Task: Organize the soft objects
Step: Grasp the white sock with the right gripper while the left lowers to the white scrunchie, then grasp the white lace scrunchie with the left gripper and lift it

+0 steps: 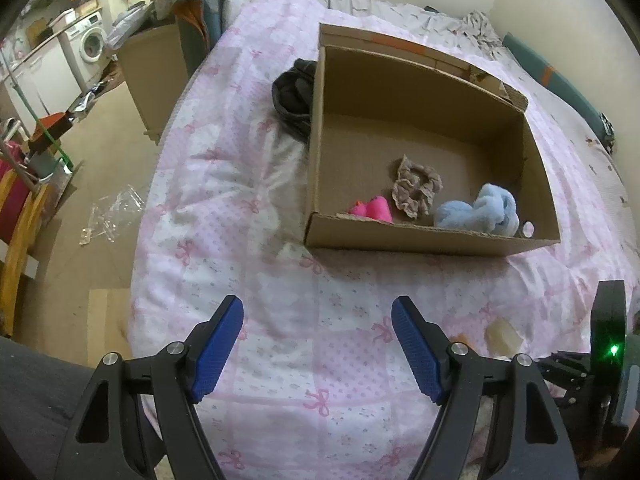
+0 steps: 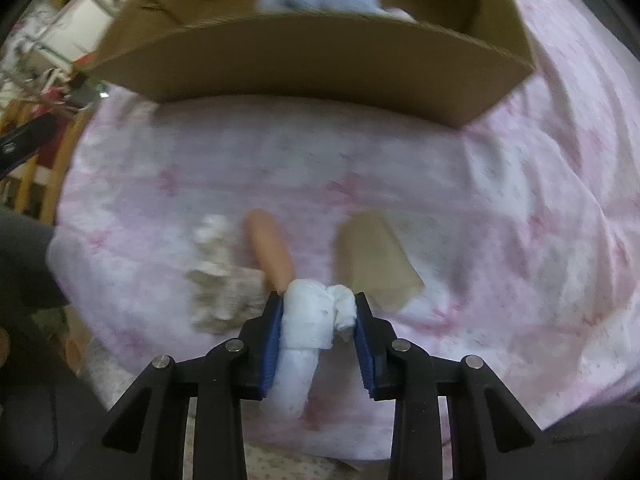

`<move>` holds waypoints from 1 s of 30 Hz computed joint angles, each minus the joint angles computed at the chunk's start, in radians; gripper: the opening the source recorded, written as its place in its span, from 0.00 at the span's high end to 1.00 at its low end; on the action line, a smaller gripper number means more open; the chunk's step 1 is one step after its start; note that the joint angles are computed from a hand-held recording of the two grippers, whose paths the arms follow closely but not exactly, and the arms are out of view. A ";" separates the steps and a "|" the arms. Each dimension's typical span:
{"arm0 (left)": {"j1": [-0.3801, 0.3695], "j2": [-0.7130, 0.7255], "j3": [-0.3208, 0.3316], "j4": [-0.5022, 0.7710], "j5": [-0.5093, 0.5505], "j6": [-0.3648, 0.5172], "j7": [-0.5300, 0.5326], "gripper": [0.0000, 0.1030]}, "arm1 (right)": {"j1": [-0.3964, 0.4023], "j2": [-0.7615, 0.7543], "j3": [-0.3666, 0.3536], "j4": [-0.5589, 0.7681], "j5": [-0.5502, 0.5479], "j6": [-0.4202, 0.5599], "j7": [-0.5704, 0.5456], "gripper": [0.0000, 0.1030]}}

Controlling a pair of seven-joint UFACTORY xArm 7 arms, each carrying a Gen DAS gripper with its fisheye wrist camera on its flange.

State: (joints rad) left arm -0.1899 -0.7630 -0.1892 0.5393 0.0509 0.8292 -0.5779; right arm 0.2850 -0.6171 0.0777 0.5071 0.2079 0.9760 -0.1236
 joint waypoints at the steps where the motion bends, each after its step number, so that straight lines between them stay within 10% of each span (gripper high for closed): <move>1: -0.002 0.003 -0.002 0.000 -0.001 -0.001 0.000 0.28 | 0.016 -0.003 -0.009 -0.001 0.018 0.000 -0.020 0.66; 9: -0.013 0.013 0.003 -0.004 -0.010 -0.007 -0.001 0.28 | 0.113 -0.024 -0.071 0.001 0.236 -0.058 -0.190 0.69; 24: -0.164 0.220 0.086 0.016 -0.275 -0.008 0.216 0.28 | 0.042 -0.054 -0.066 -0.012 0.222 -0.194 -0.090 0.69; 30: -0.159 0.296 0.047 0.038 -0.262 -0.007 0.231 0.56 | 0.034 -0.052 -0.092 -0.011 0.223 -0.194 -0.085 0.69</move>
